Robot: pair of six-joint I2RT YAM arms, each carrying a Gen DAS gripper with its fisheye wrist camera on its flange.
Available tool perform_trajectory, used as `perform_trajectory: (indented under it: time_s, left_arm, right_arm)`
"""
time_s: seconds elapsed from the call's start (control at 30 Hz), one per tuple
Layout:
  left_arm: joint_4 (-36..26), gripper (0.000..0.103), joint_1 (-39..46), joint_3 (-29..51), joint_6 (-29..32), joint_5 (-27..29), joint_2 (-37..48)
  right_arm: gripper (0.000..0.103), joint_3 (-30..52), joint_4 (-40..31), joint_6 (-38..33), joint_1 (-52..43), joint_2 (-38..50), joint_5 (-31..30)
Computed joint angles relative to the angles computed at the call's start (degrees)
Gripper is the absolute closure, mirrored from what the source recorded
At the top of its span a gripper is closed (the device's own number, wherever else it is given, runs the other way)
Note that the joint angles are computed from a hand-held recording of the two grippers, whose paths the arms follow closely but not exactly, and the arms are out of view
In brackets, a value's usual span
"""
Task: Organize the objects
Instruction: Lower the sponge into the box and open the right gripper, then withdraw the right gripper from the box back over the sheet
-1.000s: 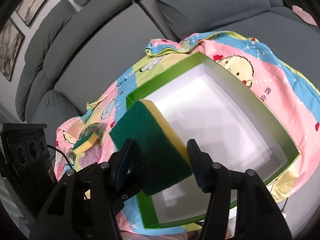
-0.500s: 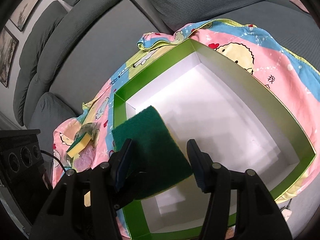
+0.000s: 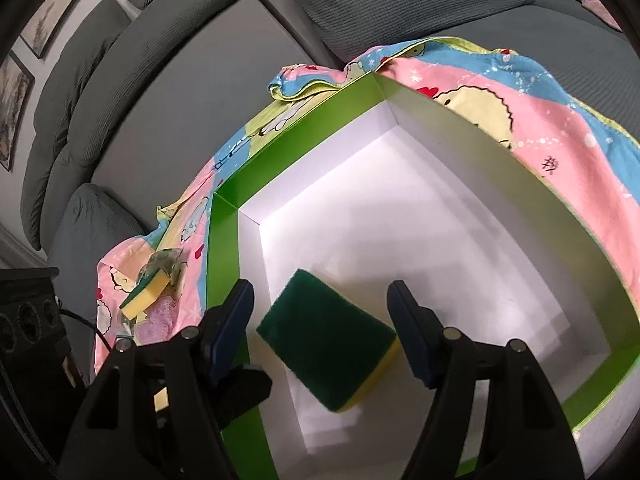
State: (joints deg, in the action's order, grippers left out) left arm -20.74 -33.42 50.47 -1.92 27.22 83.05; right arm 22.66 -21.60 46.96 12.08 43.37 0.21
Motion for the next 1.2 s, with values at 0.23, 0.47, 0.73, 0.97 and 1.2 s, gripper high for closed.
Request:
perform_trajectory:
  time_s: [0.23, 0.47, 0.73, 0.97, 1.2]
  left_arm:
    - [0.3, 0.052, 1.0, -0.7, 0.8, -0.5, -0.5]
    - [-0.3, 0.052, 3.8, -1.6, 2.0, -0.3, -1.7]
    - [-7.1, 0.052, 11.5, -1.2, 5.4, 4.1, -6.9]
    - [-14.5, 0.034, 32.0, -0.1, 13.5, 12.9, -10.8]
    - [-9.2, 0.028, 55.4, -2.0, 17.1, 11.6, -8.0]
  right_arm:
    - [0.032, -2.1, 6.2, 0.9, -0.7, 2.3, -3.2]
    - [0.032, -0.8, 10.7, 0.6, 1.4, 7.9, -3.5]
    - [0.032, 2.9, 10.0, 2.7, 8.4, 10.3, 3.0]
    - [0.014, 12.3, 2.3, 3.6, 18.1, 11.6, 13.6]
    - [0.004, 26.5, 3.9, 2.4, 26.8, 25.2, 15.7]
